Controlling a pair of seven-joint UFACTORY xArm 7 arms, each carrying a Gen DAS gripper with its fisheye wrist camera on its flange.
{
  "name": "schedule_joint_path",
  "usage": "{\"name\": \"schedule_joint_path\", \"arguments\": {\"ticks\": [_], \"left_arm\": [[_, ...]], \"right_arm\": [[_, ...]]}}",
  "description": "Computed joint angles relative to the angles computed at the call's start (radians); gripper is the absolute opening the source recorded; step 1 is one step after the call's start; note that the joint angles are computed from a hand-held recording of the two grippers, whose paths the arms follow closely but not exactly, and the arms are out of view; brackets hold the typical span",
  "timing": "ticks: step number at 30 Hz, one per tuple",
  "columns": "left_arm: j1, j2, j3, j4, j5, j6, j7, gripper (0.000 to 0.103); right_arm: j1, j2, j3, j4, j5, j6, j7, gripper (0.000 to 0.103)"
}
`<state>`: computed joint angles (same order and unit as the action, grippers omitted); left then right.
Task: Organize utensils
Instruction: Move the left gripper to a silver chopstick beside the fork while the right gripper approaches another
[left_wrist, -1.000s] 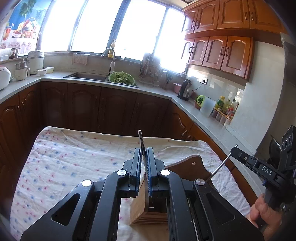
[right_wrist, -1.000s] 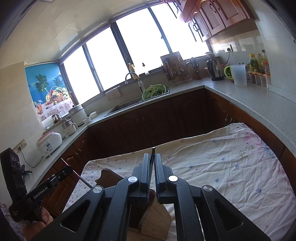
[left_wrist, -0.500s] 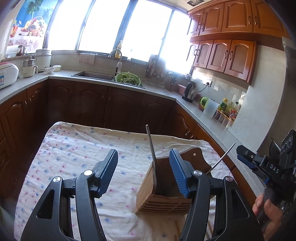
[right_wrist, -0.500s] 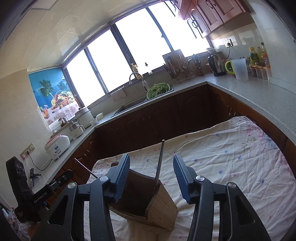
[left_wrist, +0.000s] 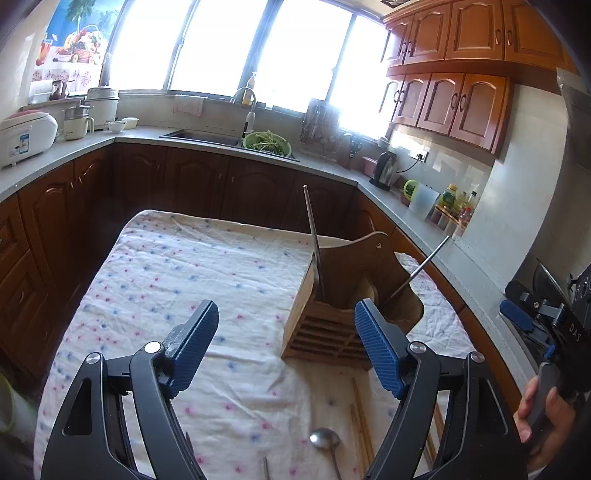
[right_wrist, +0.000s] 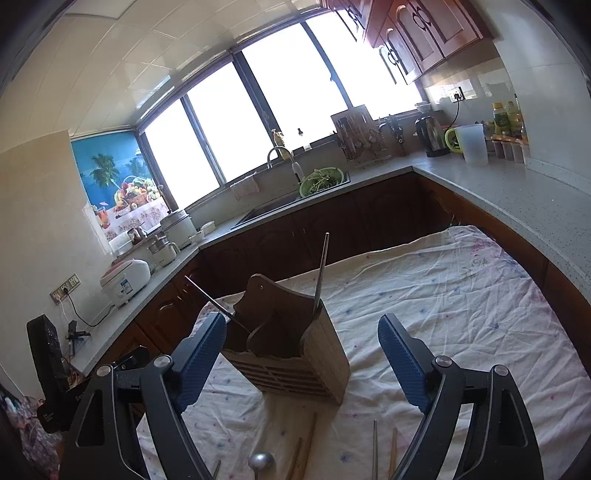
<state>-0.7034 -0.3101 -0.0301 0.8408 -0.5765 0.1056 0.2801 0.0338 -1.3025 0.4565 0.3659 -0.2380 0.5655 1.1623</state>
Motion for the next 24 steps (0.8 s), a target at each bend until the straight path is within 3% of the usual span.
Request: {"name": "schedule_joint_path", "arguments": {"ticks": [6, 13, 24], "left_arm": [[0.035, -0.117, -0.038, -0.119, 0.068, 0.024, -0.063, 0.082], [0.013, -0.263, -0.029, -0.283, 0.124, 0.036, -0.143, 0.084], [-0.029, -0.36, 0.009, -0.432, 0.201, 0.079, -0.229, 0.084]], "right_arm": [[0.107, -0.081, 0.051, -0.013, 0.035, 0.141, 0.028, 0.095], [0.223, -0.142, 0.157, -0.004, 0.062, 0.324, 0.101, 0.099], [0.399, -0.097, 0.265, -0.013, 0.095, 0.49, 0.257, 0.099]]}}
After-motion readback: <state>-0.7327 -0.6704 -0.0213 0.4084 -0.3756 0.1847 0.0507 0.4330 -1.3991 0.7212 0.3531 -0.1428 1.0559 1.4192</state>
